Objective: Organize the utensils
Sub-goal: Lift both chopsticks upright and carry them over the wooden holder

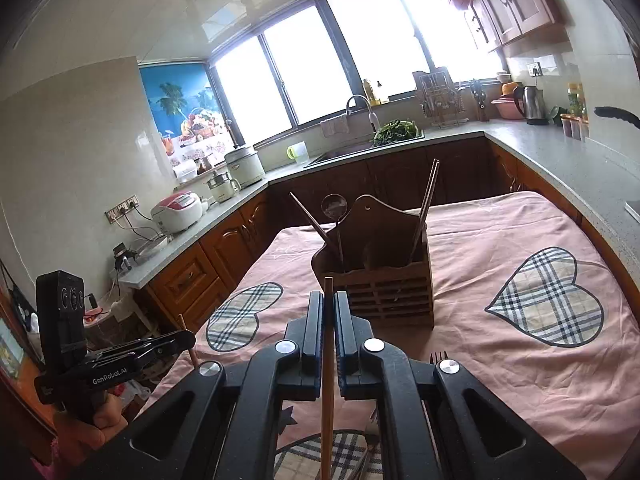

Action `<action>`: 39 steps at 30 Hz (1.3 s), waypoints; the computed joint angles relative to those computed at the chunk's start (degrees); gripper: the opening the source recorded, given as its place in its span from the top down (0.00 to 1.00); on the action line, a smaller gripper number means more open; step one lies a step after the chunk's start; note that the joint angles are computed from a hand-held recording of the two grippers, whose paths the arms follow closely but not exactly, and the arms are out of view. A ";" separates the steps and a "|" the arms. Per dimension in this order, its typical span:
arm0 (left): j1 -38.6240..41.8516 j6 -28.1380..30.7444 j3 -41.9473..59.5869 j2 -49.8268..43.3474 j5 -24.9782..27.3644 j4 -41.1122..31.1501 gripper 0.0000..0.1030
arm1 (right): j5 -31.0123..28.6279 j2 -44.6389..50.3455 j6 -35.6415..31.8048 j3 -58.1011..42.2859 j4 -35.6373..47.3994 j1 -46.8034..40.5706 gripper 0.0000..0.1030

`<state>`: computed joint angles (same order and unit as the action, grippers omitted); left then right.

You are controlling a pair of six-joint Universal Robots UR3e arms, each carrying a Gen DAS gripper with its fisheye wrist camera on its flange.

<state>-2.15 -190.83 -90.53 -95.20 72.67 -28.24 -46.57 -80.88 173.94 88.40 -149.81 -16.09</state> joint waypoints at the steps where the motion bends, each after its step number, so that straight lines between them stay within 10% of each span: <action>1: -0.01 -0.13 0.09 0.03 -0.02 0.23 0.95 | 0.08 -0.10 0.19 0.01 -0.23 -0.25 0.95; 27: -0.74 -2.65 12.78 -8.16 -1.26 0.39 0.95 | -0.80 6.31 8.42 -5.87 -9.18 -2.87 0.95; 39: -1.43 -3.54 39.67 -22.72 0.35 -5.00 0.95 | -5.81 22.58 18.79 -30.90 -13.90 -0.18 0.95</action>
